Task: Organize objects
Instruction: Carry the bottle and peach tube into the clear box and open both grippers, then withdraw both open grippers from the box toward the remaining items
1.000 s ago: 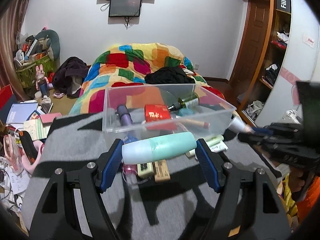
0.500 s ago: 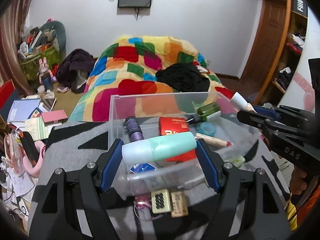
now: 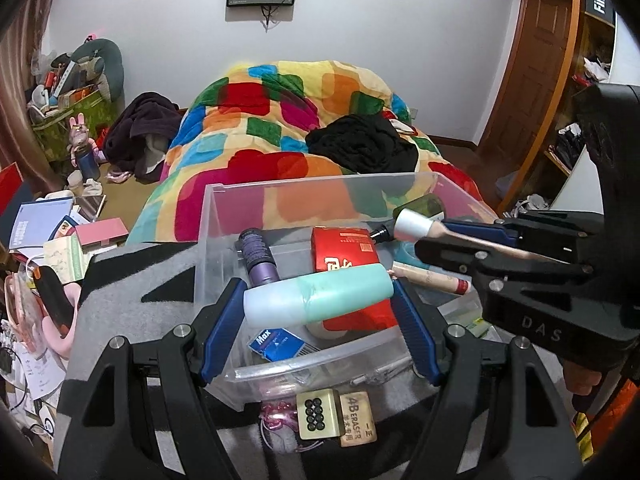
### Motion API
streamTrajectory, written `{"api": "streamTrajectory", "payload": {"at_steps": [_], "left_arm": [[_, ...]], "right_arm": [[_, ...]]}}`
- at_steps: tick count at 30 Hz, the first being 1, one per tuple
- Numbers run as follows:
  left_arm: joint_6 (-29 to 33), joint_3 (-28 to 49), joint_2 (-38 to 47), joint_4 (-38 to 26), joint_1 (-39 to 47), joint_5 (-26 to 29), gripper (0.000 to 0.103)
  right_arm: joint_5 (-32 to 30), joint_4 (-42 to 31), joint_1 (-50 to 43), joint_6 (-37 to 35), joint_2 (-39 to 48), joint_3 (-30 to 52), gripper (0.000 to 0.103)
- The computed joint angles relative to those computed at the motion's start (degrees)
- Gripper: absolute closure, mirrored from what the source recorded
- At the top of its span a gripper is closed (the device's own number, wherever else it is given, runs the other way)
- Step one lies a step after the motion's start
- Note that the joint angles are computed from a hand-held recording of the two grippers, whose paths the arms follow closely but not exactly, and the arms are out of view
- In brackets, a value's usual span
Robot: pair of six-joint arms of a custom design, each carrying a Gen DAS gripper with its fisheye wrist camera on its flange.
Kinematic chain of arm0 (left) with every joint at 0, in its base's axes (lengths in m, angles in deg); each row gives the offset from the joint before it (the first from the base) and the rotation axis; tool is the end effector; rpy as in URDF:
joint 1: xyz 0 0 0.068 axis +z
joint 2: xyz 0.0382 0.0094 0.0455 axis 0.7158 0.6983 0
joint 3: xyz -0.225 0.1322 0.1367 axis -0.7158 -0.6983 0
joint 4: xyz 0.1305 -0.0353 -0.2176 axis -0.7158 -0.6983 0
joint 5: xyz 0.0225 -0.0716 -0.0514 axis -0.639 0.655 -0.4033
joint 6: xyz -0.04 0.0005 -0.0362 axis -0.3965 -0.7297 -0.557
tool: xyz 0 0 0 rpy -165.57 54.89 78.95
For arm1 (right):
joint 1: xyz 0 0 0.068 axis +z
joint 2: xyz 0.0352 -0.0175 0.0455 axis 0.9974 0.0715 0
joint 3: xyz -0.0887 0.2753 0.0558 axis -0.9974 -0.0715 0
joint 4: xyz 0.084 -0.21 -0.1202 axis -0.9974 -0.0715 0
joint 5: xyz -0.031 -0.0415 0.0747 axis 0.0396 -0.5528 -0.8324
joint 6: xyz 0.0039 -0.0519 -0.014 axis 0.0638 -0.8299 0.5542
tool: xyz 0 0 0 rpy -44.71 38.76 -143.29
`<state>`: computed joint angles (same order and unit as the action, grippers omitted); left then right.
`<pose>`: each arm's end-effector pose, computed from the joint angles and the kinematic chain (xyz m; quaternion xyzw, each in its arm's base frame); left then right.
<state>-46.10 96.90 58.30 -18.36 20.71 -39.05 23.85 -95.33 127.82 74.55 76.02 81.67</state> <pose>0.2741 -0.1369 0.2239 0.2800 0.8782 -0.1718 0.3476 0.2268 0.1845 0.2128 -0.0092 0.9380 0.0202 0.3459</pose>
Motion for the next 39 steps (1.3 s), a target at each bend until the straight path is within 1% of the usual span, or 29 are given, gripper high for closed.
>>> {"api": "streamTrajectory", "payload": {"at_steps": [4,6,8,11,13,15,16,18,20,22,28,30,35,37,38,39], "left_arm": [[0.2,0.3,-0.3,-1.0,0.1,0.7,0.029],[0.3,0.3,-0.7,-1.4,0.0,1.1,0.027],[0.3,-0.1,-1.4,-1.2,-0.3,0.6,0.027],[0.6,-0.8,-3.0,-1.2,0.1,1.1,0.027],[0.7,-1.6,-4.7,-1.3,0.8,1.6,0.025],[0.9,-2.4,-6.2,-1.5,1.4,1.9,0.022],[0.9,-2.9,-7.1,-1.7,1.6,2.0,0.022],[1.5,-4.2,-9.0,-1.9,2.2,2.2,0.02],[1.8,-5.2,-10.3,-2.0,2.8,2.6,0.016],[2.4,-6.4,-11.5,-2.2,3.6,3.0,0.016],[4.7,-11.1,-14.1,-2.1,4.7,2.7,0.016],[5.3,-12.7,-14.3,-1.6,4.4,2.2,0.016],[5.5,-14.8,-13.4,-0.6,3.6,2.2,0.016],[5.5,-15.7,-12.9,0.1,3.2,2.3,0.019],[5.3,-15.7,-12.7,0.0,2.8,2.1,0.024],[5.4,-15.8,-12.1,0.1,2.7,2.3,0.027]], "right_arm": [[-1.4,-0.1,0.1,0.1,-1.3,-0.9,0.077],[-1.1,-0.5,0.5,0.4,-1.8,-1.0,0.071],[-0.5,-0.8,1.0,0.7,-2.6,-1.2,0.067],[0.1,-1.3,2.0,1.1,-4.4,-1.9,0.065],[1.4,-1.9,3.4,1.8,-6.0,-2.5,0.063],[2.8,-2.4,4.8,2.8,-7.9,-3.4,0.058],[3.6,-2.8,5.6,3.4,-8.6,-3.7,0.057],[5.5,-3.9,7.3,4.6,-10.1,-4.3,0.055],[8.2,-5.5,9.6,6.4,-11.6,-5.0,0.052],[9.9,-6.5,11.6,8.3,-13.2,-6.0,0.048],[13.0,-9.1,16.5,14.4,-16.4,-9.3,0.044],[12.7,-9.0,17.2,16.2,-17.0,-11.0,0.042],[10.2,-7.0,17.0,19.8,-16.6,-15.4,0.041],[9.3,-5.8,16.8,20.5,-15.8,-16.8,0.041],[8.9,-5.0,16.9,20.9,-15.2,-17.6,0.041],[8.5,-4.2,16.8,21.1,-14.8,-18.3,0.041]]}}
